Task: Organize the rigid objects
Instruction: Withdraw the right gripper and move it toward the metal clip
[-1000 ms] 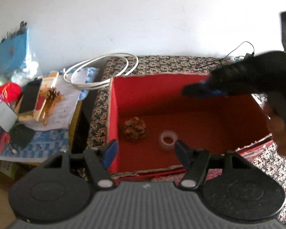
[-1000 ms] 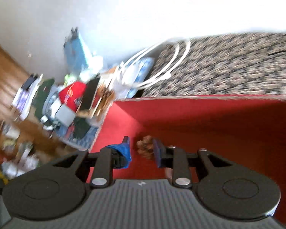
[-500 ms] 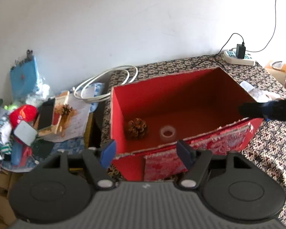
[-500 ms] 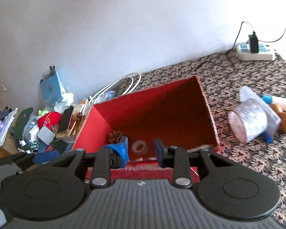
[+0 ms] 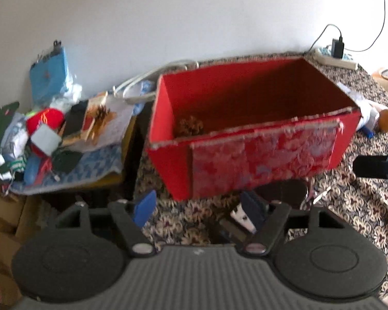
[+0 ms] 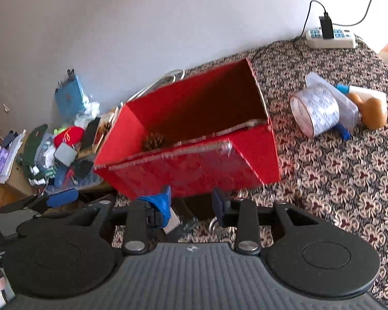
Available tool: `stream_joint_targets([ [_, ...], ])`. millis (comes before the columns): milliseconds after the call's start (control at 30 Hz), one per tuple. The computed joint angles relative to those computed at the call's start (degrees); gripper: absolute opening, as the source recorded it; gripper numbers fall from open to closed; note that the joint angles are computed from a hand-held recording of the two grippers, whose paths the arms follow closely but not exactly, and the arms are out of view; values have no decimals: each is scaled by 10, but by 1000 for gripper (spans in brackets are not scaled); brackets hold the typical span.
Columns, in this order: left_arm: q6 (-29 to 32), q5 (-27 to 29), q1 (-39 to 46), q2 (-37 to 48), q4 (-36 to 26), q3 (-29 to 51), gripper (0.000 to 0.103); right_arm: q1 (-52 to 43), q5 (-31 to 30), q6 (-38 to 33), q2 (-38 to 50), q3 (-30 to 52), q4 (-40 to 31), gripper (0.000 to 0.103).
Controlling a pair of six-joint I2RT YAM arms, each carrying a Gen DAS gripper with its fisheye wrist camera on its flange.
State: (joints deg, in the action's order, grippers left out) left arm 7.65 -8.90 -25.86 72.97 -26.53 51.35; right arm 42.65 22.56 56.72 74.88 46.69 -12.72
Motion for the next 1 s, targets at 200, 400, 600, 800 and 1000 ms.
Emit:
stream_joint_targets([
  [200,-19,9,-10,-7,-16,-12,78,20,14,16,5,5,-22,18],
  [400,-35,18,-14,4,-37,-3,79,32,23,3,17,18,-49,18],
  [600,-41,9,-21,19,-46,4,79,28,4,-7,27,15,-49,18],
  [800,-52,-1,-19,41,-55,14,81,22,-16,-8,45,19,-43,18],
  [1000,-47,5,-14,63,-52,19,82,13,-41,-10,61,15,-23,18],
])
